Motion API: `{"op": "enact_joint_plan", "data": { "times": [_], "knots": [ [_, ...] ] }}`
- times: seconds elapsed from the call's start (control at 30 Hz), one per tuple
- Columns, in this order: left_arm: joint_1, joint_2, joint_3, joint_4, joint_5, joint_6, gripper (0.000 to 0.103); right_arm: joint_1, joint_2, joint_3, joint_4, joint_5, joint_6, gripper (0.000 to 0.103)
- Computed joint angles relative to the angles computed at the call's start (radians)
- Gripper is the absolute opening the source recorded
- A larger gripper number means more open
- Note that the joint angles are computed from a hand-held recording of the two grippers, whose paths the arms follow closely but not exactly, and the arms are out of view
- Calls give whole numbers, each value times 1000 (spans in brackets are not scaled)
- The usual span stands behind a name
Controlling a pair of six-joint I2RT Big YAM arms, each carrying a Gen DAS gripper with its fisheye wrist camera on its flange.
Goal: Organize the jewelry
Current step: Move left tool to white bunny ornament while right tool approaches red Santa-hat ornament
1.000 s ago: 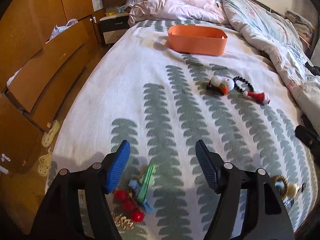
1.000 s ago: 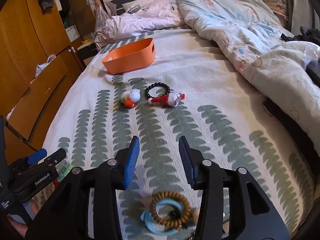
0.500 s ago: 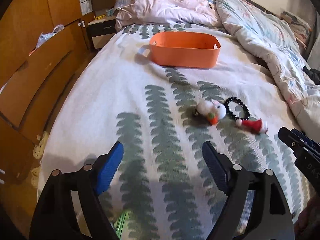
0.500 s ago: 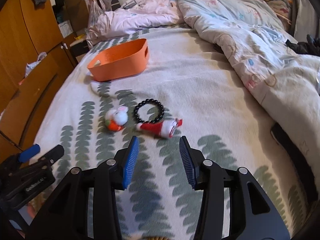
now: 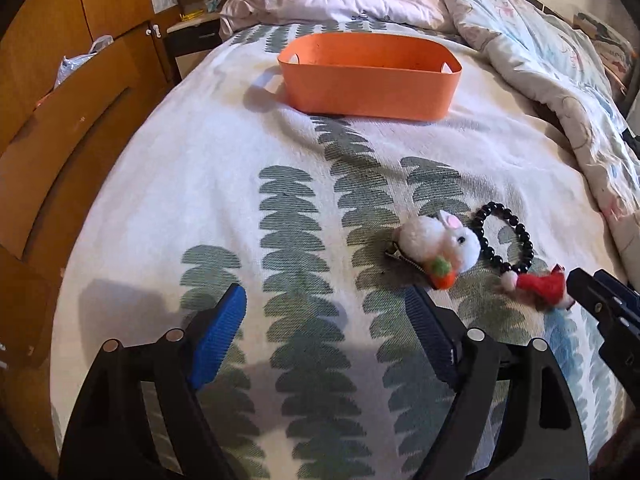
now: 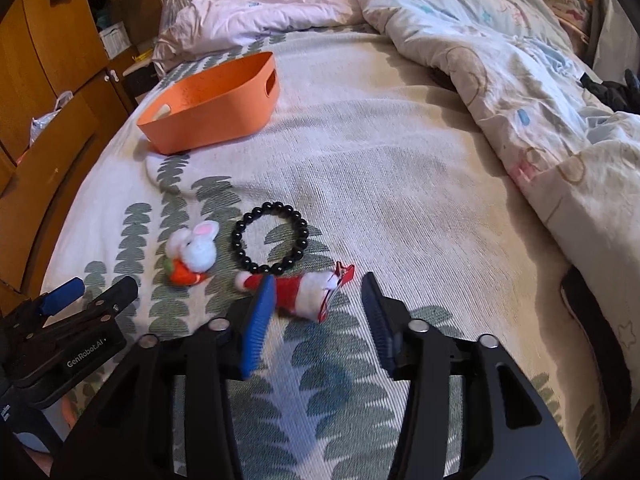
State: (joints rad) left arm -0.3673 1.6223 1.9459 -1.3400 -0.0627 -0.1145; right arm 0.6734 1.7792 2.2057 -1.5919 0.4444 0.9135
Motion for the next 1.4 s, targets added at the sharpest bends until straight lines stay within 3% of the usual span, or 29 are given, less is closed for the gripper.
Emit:
{"op": "enact_joint_plan", "data": {
  "times": [0.5, 0.67, 0.93, 1.1, 1.4],
  "knots": [
    [-33, 97, 87, -27, -26, 28, 82, -39, 48, 11, 5, -65, -20, 51],
    [-33, 117, 110, -27, -34, 18, 87, -44, 59, 18, 4, -64, -37, 51],
    [-19, 124, 139, -30, 38, -37, 88, -48, 53, 0, 24, -73, -39, 51],
    [-28, 135, 153, -36, 23, -37, 88, -49, 48, -6, 29, -77, -36, 51],
    [-11, 107, 143, 9, 57, -118, 88, -48, 42, -12, 32, -79, -32, 51]
  ]
}}
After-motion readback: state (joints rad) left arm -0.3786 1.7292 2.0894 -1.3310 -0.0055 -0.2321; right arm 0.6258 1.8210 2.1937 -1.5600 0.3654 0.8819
